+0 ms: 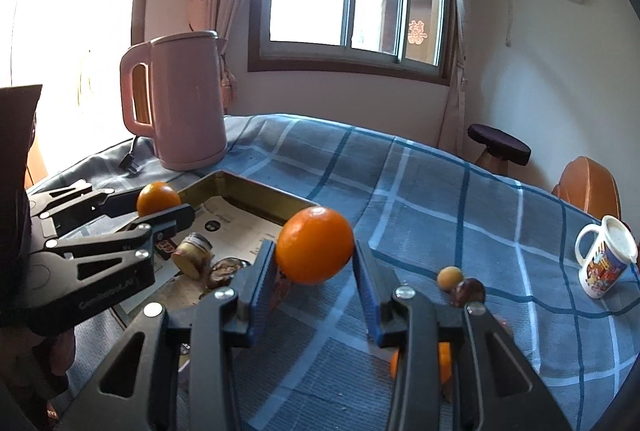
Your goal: Organize fruits
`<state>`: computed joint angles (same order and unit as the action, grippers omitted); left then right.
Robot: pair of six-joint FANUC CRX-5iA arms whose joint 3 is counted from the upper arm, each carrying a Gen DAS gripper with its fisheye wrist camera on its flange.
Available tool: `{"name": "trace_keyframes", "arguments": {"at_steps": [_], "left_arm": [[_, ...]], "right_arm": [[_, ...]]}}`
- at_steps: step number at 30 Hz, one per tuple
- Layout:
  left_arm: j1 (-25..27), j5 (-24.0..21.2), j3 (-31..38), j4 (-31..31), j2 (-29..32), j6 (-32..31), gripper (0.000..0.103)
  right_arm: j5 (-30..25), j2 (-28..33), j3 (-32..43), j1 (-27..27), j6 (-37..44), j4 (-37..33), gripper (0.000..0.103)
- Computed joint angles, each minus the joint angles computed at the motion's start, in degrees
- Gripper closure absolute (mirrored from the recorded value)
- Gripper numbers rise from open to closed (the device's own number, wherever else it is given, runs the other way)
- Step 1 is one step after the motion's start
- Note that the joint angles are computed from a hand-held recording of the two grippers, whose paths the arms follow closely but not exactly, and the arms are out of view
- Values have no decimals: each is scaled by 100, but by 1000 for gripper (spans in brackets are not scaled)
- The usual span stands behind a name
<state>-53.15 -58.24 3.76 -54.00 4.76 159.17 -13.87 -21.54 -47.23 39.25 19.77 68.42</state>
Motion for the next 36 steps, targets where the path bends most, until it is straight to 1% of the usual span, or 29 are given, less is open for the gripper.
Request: {"name": "trace_keyframes", "arguments": {"at_steps": [17,27,36], "left_arm": [[319,118,-236,252,-165,-104,61],[429,146,-323,337,-227,-133,61],[574,233,-367,552,-212,-308,61]], "right_arm": [[-87,438,302,397,348,-344,61],[-214,655,468,581,707,-762,61],[-367,816,622,752,1056,-1152,61]]}}
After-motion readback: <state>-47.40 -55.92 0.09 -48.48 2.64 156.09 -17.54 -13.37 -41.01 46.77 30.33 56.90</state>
